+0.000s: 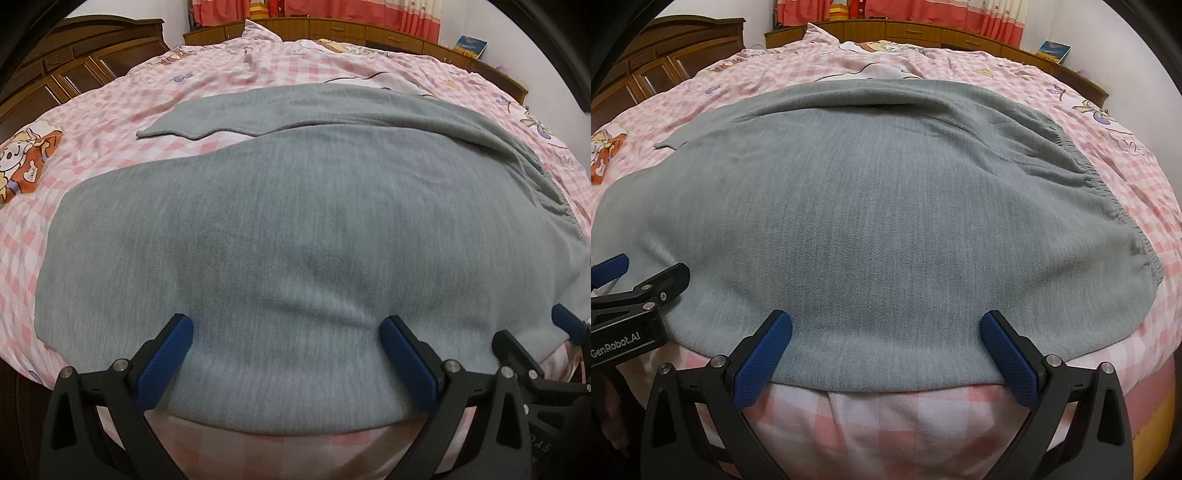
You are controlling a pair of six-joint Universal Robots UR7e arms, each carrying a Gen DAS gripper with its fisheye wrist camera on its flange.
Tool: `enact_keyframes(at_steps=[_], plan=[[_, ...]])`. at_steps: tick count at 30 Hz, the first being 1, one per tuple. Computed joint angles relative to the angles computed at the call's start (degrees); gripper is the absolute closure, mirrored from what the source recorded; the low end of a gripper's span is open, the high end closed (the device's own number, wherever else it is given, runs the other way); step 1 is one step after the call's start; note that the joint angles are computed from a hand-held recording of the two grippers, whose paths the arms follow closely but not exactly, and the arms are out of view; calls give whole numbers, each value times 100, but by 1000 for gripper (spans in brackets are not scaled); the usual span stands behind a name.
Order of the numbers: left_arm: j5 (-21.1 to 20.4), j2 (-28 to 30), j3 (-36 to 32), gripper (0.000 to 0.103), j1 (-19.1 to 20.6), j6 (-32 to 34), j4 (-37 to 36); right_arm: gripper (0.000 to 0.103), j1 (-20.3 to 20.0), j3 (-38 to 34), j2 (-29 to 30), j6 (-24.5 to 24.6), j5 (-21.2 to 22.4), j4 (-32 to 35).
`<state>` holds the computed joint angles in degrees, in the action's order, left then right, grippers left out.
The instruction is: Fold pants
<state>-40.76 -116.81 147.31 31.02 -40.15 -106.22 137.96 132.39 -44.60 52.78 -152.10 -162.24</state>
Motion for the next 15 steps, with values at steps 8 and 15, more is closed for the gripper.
enact_keyframes(at_steps=[8,15], plan=[[2,-23,33,0,-3,11,-15,0,-49,-4,-68,-21,99,73],[-24,0,6,0,-9,-32,44,0,-54,-12,-69,-3,124,104]])
